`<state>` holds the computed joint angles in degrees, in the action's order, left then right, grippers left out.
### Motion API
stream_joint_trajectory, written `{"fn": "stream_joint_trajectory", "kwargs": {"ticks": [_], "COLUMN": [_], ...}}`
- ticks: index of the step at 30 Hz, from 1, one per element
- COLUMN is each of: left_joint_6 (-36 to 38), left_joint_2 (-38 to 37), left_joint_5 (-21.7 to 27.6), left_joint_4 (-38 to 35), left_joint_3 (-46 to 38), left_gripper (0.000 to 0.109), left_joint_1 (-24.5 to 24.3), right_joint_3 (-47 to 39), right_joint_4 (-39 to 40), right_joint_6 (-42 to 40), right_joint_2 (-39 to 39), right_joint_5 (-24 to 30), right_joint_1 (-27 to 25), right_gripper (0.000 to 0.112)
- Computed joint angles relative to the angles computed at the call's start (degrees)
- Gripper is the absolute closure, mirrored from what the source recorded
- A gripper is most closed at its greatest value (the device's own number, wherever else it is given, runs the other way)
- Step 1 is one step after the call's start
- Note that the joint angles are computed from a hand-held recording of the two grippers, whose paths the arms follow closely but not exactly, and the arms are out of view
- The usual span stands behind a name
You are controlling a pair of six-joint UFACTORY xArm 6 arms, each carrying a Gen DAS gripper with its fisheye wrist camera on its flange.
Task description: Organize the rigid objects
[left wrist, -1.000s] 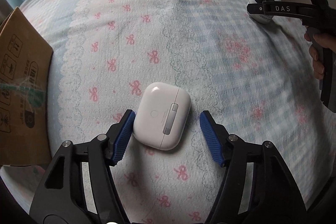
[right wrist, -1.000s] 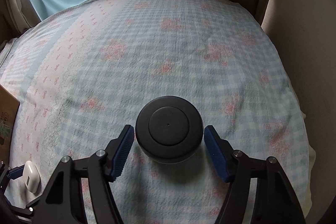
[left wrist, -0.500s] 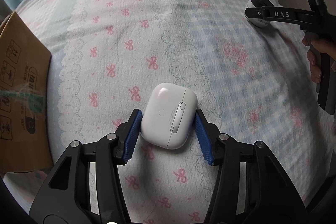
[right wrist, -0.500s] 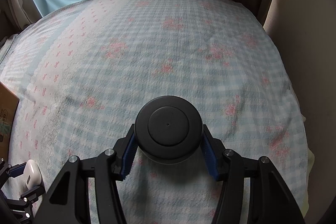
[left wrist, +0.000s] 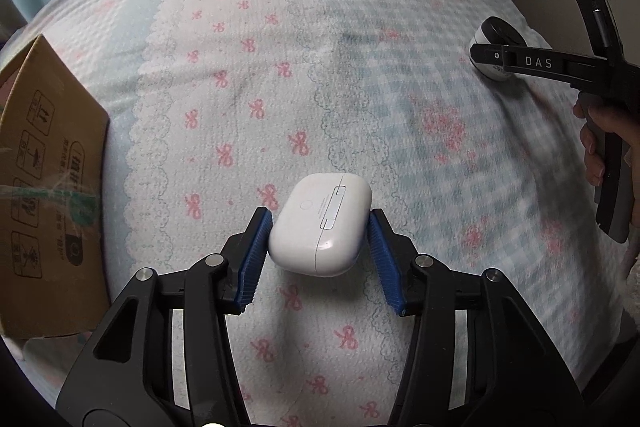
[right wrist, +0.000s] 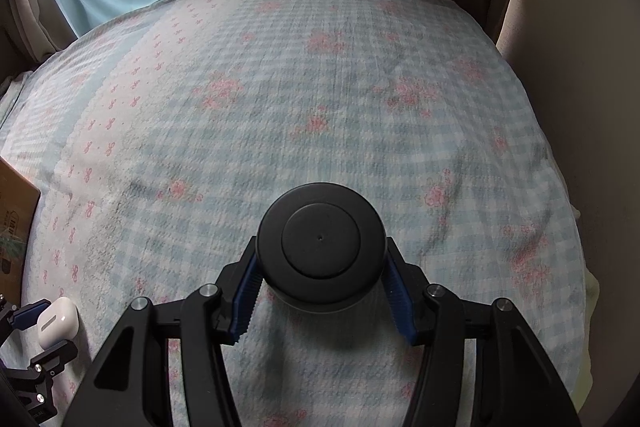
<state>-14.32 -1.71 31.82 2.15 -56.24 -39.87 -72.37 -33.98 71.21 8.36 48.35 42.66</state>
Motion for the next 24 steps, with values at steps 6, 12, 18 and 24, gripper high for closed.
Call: {"fn": "stream_joint_trajectory", "kwargs": {"ticks": [6, 12, 18, 24], "left_joint_6": [0.4, 2.0, 4.5, 6.5], "left_joint_2": [0.0, 0.4, 1.3, 1.7], "left_joint_5": [-0.5, -0.9, -1.0, -0.8], "left_joint_4": [-1.1, -2.0, -4.5, -7.4], "left_joint_3": [-0.3, -1.2, -2.6, -3.5], "left_gripper": [0.064, 0.066, 0.07, 0.074], "left_joint_1": [0.3, 0.2, 0.5, 0.9], "right_joint_3": [0.2, 0.3, 0.7, 1.1], "right_joint_4": [0.3, 0.2, 0.2, 0.3], "right_joint_6": [0.1, 0.6, 0.7, 1.1], "right_joint_2": [-0.2, -0.2, -0.5, -0.8], "right_joint_5": [-0.1, -0.5, -0.7, -1.1], "right_joint_1": [0.0, 0.0, 0.0, -0.1], "right_gripper": [0.06, 0.06, 0.06, 0.06]}}
